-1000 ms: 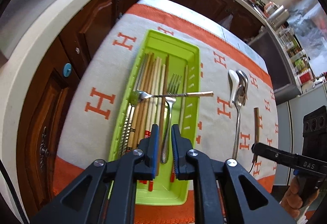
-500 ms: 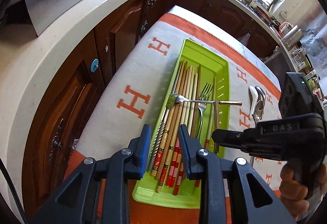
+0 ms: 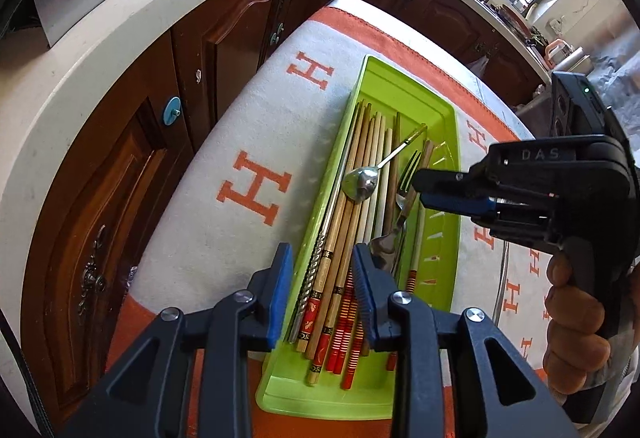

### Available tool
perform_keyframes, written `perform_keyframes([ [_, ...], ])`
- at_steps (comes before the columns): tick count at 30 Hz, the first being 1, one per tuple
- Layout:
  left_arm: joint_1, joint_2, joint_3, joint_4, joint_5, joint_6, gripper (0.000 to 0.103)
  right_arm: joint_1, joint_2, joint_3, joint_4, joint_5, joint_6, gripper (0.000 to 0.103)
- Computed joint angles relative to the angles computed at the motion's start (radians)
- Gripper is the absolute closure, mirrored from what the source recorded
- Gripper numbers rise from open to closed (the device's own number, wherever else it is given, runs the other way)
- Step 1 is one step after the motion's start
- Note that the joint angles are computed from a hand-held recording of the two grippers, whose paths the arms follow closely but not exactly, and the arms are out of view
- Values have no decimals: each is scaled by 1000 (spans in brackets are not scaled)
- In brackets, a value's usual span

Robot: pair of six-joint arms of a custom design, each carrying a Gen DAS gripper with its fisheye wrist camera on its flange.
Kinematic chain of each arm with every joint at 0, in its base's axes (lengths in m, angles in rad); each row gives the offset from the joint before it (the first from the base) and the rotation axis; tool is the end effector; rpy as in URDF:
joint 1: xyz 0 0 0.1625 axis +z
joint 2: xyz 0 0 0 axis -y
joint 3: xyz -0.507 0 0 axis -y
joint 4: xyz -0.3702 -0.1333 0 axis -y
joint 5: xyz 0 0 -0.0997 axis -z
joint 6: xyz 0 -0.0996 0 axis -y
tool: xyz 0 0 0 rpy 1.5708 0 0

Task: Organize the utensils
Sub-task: 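Carry the wooden-handled spoon into the green tray and open the right gripper, then move the right gripper to the long silver spoon and close on its handle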

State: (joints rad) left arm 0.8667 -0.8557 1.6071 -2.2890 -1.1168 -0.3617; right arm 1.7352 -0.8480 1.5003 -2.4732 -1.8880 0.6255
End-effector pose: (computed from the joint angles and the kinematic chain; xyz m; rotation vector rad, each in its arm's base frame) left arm -0.3180 -0.6478 0.1998 0.4737 2.6788 -0.2803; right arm 0.2235 -0.7227 0.2510 -0.7197 -2.8107 0.5151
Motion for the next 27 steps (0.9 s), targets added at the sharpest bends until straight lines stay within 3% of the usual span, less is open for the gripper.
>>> perform_keyframes([
  [20, -31, -17, 0, 3, 83, -8, 71, 54, -101, 159, -55, -99, -72, 84],
  [21, -35, -19, 2, 6, 87, -10, 70, 58, -107, 167, -58, -105, -75, 84],
  [25, -56, -31, 22, -2, 109, -13, 48, 79, -130, 204, -82, -141, -93, 84],
  [27, -68, -35, 29, -5, 117, -13, 46, 90, -150, 232, -100, -159, -103, 84],
])
